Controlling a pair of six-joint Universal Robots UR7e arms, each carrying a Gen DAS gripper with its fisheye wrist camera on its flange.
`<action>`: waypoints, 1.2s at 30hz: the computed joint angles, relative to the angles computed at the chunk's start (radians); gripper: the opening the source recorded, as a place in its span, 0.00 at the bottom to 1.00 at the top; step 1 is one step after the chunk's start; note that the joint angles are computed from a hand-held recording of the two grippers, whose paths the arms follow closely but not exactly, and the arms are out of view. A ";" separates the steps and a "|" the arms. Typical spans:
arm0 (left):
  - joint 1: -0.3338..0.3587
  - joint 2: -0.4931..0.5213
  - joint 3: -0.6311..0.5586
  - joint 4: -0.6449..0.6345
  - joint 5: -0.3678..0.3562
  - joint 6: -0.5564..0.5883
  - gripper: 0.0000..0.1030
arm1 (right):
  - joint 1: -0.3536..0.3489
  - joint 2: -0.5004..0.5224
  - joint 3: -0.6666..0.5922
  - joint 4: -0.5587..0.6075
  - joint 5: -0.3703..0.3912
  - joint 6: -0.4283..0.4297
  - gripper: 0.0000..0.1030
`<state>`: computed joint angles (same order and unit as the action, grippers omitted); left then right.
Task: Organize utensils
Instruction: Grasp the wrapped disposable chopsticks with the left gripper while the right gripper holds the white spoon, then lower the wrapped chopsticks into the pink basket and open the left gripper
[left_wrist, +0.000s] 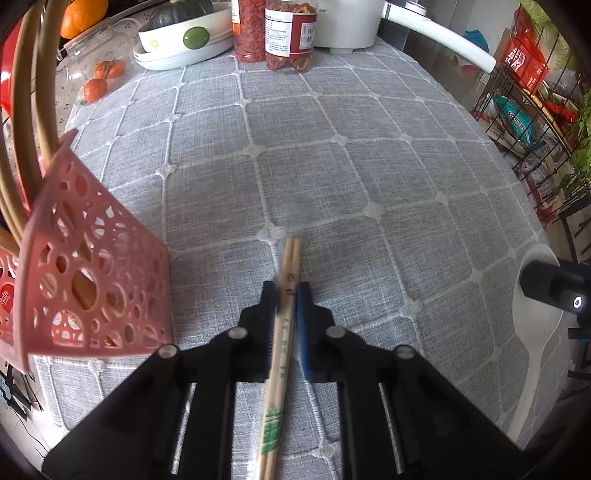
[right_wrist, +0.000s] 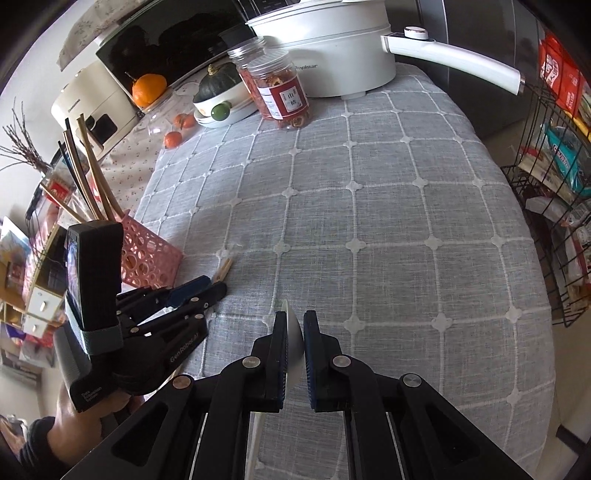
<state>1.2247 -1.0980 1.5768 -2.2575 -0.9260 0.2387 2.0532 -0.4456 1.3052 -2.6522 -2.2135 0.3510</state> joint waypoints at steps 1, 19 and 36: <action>0.001 -0.004 -0.002 0.011 -0.006 -0.003 0.11 | 0.001 0.000 0.000 0.000 -0.002 0.000 0.08; -0.074 -0.291 0.119 -0.133 -0.223 0.147 0.11 | 0.114 0.056 -0.040 -0.341 -0.111 -0.248 0.08; 0.005 -0.163 0.098 -0.988 -0.377 0.356 0.11 | 0.151 0.173 -0.194 -0.451 -0.149 -0.375 0.08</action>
<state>1.2294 -1.2609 1.6752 -3.2451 -1.3029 0.5951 2.2045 -0.2725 1.1110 -3.1035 -2.3629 -0.0237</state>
